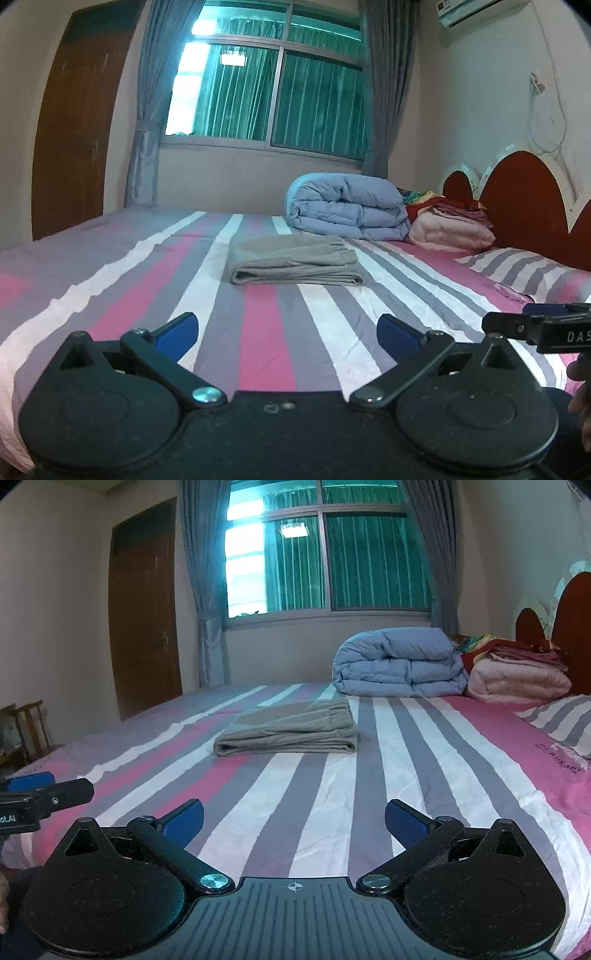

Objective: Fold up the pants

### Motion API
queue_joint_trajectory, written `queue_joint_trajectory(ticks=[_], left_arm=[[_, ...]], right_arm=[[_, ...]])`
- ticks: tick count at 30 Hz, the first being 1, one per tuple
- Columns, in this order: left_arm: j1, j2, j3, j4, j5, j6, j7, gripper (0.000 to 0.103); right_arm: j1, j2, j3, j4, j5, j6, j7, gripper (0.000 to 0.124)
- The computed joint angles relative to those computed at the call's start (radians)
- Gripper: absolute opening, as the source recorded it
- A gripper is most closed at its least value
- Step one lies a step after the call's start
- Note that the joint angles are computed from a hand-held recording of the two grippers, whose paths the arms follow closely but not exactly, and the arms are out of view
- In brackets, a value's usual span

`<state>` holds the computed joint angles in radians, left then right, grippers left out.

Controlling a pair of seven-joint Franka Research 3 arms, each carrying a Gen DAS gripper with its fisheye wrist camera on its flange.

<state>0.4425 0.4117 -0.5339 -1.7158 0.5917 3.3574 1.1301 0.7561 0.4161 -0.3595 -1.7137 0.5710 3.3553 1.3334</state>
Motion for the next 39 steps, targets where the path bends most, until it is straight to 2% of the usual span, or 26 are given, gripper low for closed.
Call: queue_joint_trajectory(ticks=[2, 5, 7, 11, 13, 19, 31, 39], left_arm=[[0.001, 0.006, -0.004, 0.006, 0.001, -0.002, 0.002, 0.097], [0.008, 0.012, -0.016, 0.012, 0.003, -0.016, 0.011, 0.097], [0.012, 0.017, -0.025, 0.016, -0.003, -0.02, 0.026, 0.097], [0.002, 0.014, -0.018, 0.011, -0.019, -0.015, 0.044, 0.097], [0.017, 0.018, -0.036, 0.011, -0.018, -0.019, 0.051, 0.097], [0.007, 0.015, -0.024, 0.007, -0.029, -0.012, 0.058, 0.097], [0.033, 0.022, -0.055, 0.009, -0.023, -0.016, 0.071, 0.097], [0.032, 0.023, -0.053, 0.01, -0.025, -0.013, 0.072, 0.097]], right_arm=[[0.01, 0.009, -0.014, 0.009, -0.003, -0.005, -0.003, 0.103], [-0.03, 0.014, 0.029, 0.018, -0.024, -0.003, -0.008, 0.103], [-0.015, 0.025, 0.006, 0.028, -0.024, -0.016, -0.004, 0.103], [-0.031, 0.026, 0.018, 0.027, -0.044, -0.017, 0.014, 0.103], [-0.036, 0.024, 0.024, 0.025, -0.051, -0.012, 0.019, 0.103], [-0.055, 0.019, 0.048, 0.019, -0.05, 0.001, 0.01, 0.103], [-0.05, 0.018, 0.043, 0.019, -0.041, -0.003, 0.002, 0.103], [-0.053, 0.015, 0.048, 0.017, -0.034, 0.0, -0.006, 0.103]])
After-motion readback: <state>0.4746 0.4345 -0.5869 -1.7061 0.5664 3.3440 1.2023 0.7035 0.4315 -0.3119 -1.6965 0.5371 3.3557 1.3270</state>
